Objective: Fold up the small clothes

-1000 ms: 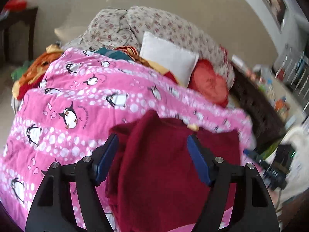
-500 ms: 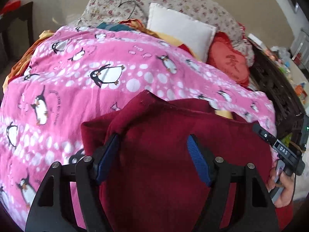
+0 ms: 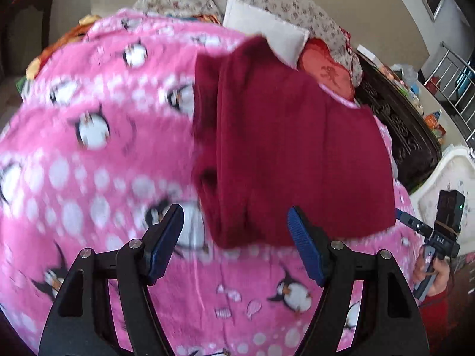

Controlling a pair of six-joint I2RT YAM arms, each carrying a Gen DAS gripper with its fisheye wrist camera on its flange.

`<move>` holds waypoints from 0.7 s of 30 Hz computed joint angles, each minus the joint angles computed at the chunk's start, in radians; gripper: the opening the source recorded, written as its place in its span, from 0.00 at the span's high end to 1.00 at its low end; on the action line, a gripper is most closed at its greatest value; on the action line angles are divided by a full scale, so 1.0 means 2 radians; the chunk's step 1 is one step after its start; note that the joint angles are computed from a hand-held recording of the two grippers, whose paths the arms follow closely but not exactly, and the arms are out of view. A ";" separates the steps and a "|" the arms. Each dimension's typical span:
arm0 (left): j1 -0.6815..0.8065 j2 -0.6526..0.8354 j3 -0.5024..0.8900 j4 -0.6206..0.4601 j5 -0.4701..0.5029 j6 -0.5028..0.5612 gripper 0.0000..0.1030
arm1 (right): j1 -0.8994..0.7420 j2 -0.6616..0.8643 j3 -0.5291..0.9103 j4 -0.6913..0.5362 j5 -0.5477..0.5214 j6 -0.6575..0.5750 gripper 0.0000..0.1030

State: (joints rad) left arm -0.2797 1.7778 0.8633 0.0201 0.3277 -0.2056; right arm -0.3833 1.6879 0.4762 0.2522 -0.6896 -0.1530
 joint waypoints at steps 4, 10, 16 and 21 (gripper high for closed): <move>-0.012 0.014 -0.015 0.046 -0.014 -0.002 0.29 | -0.009 0.057 -0.002 0.056 -0.029 0.027 0.49; -0.028 0.032 0.027 -0.013 -0.006 0.073 0.73 | -0.021 0.046 -0.004 0.064 -0.052 0.015 0.90; -0.007 -0.002 0.031 -0.065 -0.001 0.126 0.89 | -0.027 -0.063 -0.032 -0.004 -0.028 -0.035 0.92; 0.008 0.027 0.014 -0.042 0.000 0.117 0.90 | 0.006 0.009 -0.025 0.042 0.048 -0.025 0.91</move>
State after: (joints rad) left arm -0.2637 1.8326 0.8916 -0.0637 0.3268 0.0282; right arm -0.3705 1.7066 0.4258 0.3355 -0.5936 -0.2040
